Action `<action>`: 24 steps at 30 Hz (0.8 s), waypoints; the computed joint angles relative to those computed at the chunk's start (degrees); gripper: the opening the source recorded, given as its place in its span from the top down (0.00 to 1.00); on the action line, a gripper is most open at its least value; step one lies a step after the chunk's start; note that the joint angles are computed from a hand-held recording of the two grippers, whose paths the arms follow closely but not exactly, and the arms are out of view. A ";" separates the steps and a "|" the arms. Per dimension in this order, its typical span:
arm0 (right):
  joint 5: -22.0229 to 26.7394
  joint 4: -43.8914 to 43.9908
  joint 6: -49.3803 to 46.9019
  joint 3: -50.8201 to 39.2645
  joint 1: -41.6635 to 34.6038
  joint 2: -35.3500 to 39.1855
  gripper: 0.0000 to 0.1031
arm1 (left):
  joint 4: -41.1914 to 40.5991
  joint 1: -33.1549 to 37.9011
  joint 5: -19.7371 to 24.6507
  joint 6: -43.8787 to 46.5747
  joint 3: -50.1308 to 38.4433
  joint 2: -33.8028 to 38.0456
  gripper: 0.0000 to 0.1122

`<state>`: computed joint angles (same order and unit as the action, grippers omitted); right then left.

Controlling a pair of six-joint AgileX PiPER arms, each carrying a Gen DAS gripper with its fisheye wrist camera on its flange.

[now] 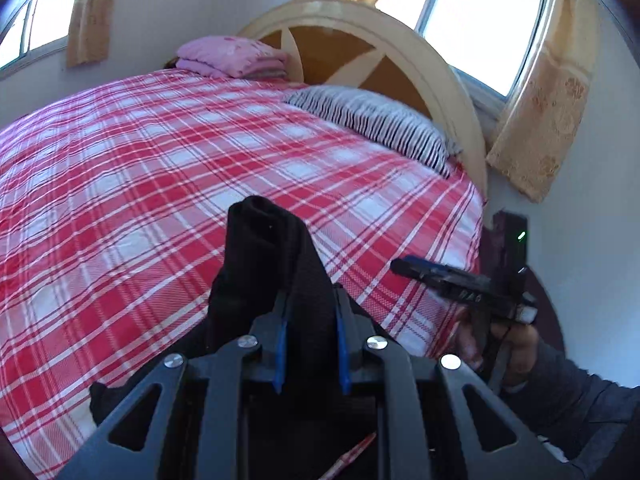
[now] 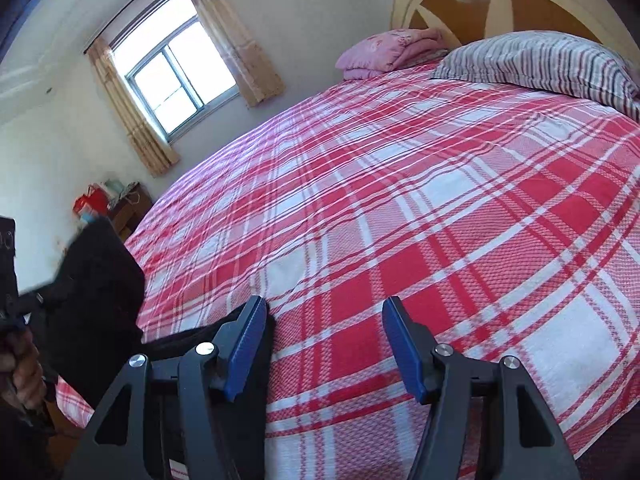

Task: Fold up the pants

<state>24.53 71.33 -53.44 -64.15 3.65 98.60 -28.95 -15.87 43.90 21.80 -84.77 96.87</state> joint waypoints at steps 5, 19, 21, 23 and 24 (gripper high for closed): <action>-0.22 0.42 1.73 -0.07 -1.53 0.23 0.40 | 11.04 -7.50 -1.17 -7.75 -2.71 6.33 0.82; 1.90 1.83 -1.13 0.39 -0.38 -1.23 0.39 | 28.24 -14.66 -16.99 -16.28 15.05 -6.73 0.31; 4.29 -0.79 -0.25 -0.35 0.89 -1.99 0.39 | 27.84 -11.68 -17.66 -16.84 18.71 -10.01 0.31; 8.32 -3.17 1.19 -1.37 2.36 -2.55 0.39 | 29.02 -8.54 -18.92 -19.48 22.45 -12.53 0.31; 9.42 -3.90 1.64 -1.58 3.21 -2.93 0.39 | 30.42 -6.40 -20.02 -21.55 25.42 -14.25 0.31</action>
<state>33.95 67.43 -51.80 -65.73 6.86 95.67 1.47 -22.28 23.89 0.25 -59.35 82.62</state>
